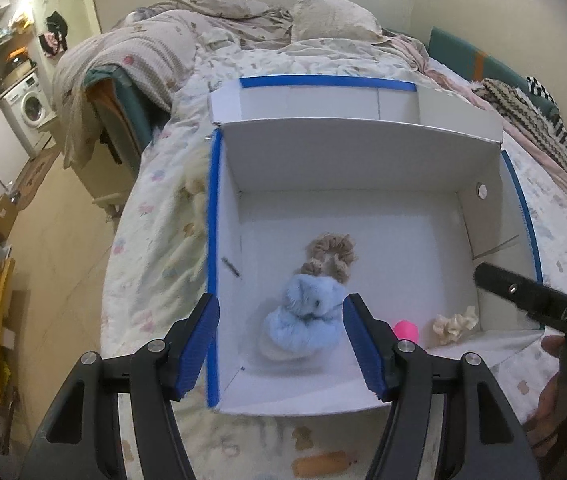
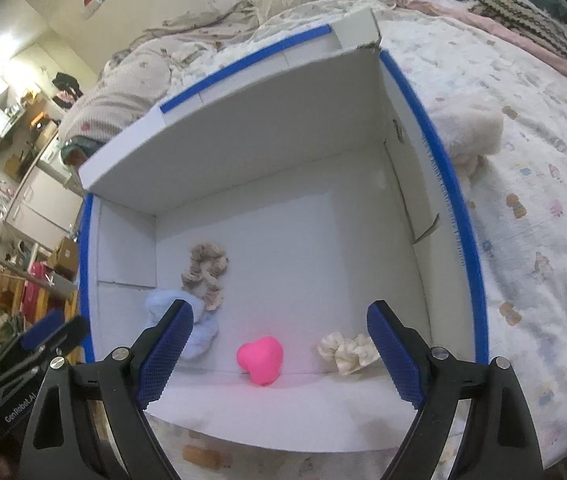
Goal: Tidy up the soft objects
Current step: 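Lift both open tools out of the box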
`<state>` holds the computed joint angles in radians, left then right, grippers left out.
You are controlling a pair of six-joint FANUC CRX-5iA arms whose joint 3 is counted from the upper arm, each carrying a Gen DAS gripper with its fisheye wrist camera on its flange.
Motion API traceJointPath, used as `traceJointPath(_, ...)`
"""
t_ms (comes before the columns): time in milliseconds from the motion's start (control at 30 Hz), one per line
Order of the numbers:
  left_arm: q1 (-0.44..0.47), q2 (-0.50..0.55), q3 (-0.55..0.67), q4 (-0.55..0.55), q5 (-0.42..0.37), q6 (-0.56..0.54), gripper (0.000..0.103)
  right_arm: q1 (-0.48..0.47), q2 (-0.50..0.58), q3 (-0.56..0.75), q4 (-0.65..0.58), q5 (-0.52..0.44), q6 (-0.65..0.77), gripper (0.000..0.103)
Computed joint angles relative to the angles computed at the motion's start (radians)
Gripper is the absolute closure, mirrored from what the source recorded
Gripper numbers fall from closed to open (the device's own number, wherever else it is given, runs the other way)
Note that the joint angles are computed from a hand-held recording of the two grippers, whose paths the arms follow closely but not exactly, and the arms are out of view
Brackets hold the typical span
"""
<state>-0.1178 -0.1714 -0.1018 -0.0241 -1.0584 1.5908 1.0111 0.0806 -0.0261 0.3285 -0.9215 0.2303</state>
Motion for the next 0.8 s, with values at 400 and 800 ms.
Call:
traceJointPath(400, 0.05, -0.106, -0.103, 0.036, -0.008, -0.03, 0.042, 0.059, -0.062, -0.071, 0.096, 0.048, -0.085, 0.0)
traceJointPath(800, 0.08, -0.176, -0.168, 0.032, -0.006, -0.062, 0.042, 0.153, -0.082, -0.126, 0.24, 0.014, -0.16, 0.0)
